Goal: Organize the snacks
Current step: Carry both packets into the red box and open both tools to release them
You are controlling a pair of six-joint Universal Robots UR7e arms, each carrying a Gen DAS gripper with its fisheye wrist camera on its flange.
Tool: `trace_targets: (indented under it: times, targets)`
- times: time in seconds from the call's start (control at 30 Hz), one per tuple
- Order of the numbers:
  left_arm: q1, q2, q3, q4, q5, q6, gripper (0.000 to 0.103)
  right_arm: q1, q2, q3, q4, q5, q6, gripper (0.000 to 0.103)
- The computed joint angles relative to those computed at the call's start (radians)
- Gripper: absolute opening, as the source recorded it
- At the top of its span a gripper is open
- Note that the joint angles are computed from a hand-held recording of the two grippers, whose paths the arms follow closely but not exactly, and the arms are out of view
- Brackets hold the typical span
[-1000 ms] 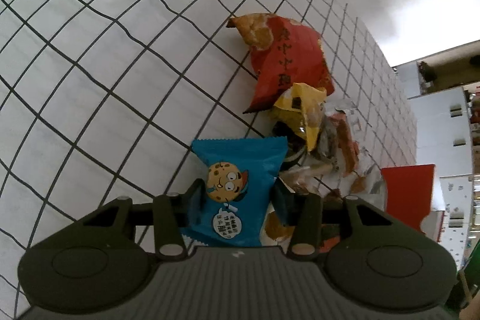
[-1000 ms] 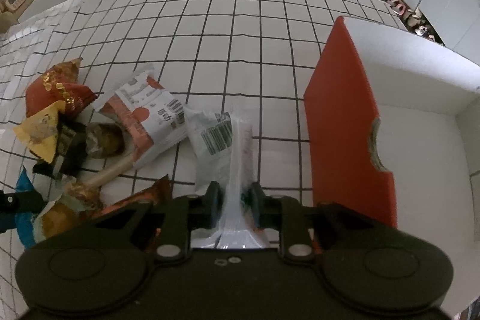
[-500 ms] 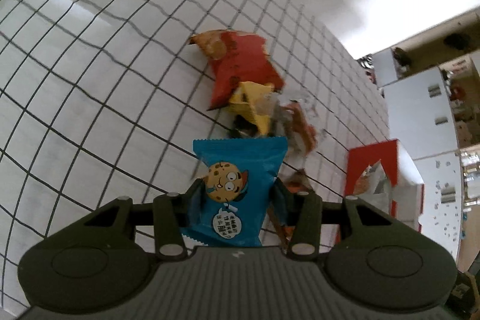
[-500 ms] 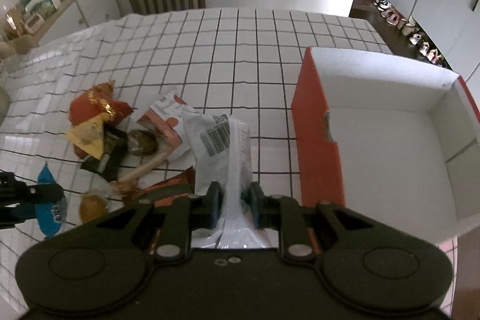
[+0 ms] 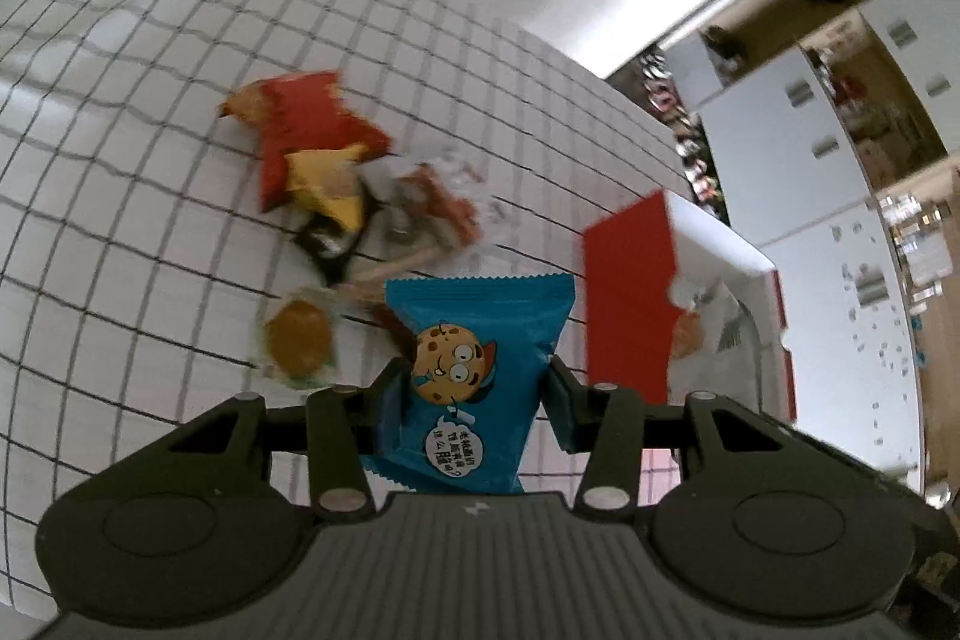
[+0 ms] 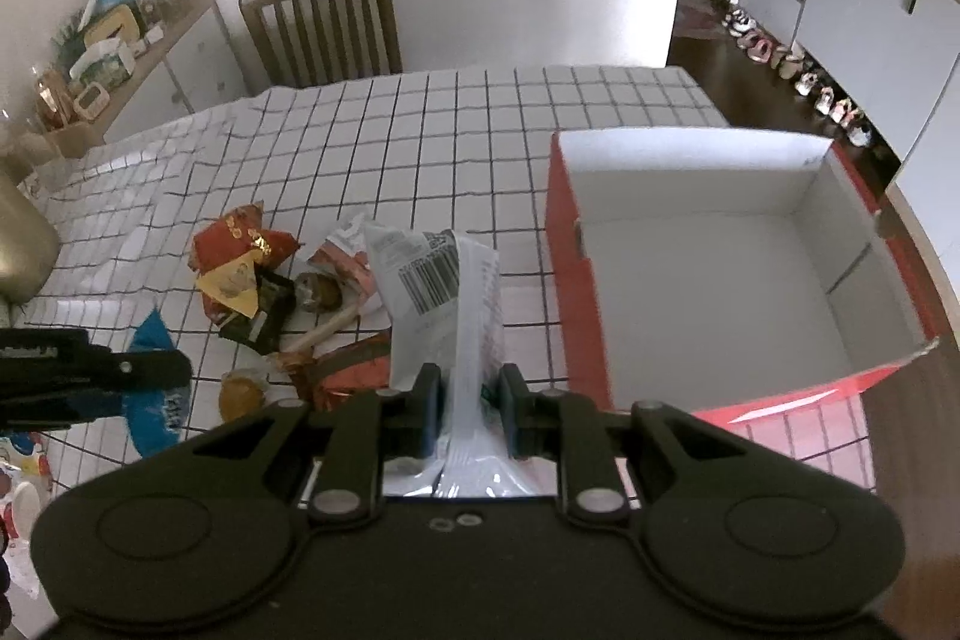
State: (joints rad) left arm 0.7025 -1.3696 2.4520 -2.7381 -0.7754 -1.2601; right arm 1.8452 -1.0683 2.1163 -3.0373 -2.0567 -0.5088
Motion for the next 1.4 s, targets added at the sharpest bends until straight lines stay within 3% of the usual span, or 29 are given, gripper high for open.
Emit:
trace_targets:
  times: [0.27, 0.93, 1.4]
  targets:
    - [-0.010, 0.172, -0.158, -0.012, -0.018, 0.107, 0.046, -0.041, -0.052, -0.018, -0.002, 0.019, -0.051, 0.019]
    - [0.041, 0.632, -0.690, 0.082, -0.023, 0.272, 0.046, -0.222, -0.063, -0.272, 0.190, 0.092, -0.207, 0.019]
    - [0.111, 0.796, -0.892, 0.217, -0.045, 0.264, 0.046, -0.292, 0.013, -0.377, 0.255, 0.072, -0.247, 0.019]
